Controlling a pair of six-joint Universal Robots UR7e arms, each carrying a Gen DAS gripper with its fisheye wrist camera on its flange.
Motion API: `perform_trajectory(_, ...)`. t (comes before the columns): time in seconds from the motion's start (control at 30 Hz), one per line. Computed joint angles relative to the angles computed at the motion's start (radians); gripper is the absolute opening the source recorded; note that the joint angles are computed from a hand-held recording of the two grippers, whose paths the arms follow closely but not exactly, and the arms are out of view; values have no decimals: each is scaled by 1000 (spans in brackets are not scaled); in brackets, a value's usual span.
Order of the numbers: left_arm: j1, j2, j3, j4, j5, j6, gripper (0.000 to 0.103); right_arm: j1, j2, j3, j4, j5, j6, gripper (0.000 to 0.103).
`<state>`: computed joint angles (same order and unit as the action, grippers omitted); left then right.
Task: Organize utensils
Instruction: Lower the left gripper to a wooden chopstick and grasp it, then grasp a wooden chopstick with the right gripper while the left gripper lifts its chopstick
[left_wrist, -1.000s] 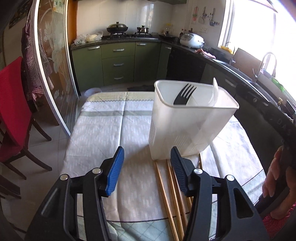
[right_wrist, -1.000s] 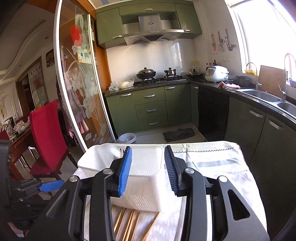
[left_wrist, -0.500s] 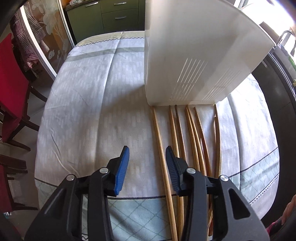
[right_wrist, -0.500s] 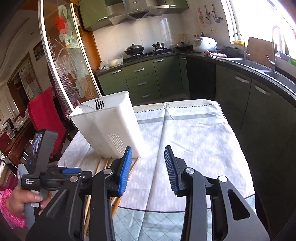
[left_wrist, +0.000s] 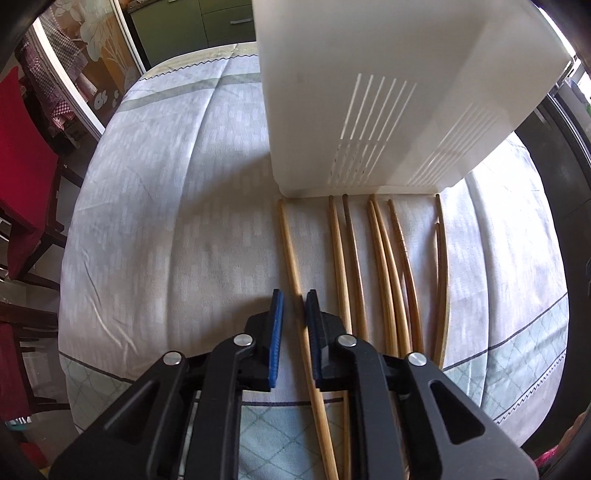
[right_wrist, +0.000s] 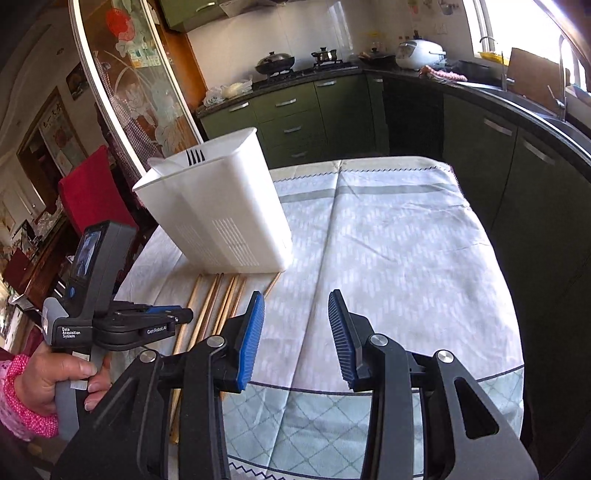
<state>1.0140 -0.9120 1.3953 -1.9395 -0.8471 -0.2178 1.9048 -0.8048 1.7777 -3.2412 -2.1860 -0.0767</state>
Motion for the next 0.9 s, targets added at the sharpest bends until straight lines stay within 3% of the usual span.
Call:
perform_trajectory(0.13,5,-8,4,1,-3,16,8,-22,27,-84,220,69,81,31)
perform_trajectory(0.3,10,-18,9,-4,-10,33,8,-31,112,-214,384,62,139,25)
perform_trajectory(0.67,19,-33,19,-20,-30,75,8,-38,209,-322,451,14,205,25)
perform_trajectory(0.77,20,-32,19,-26,-32,86,9,-34,222,-339,473,-2,209,14)
perform_trajectory(0.9,22,-33,20,-31,-37,96,9,-39,217,-335,486,12,226,9)
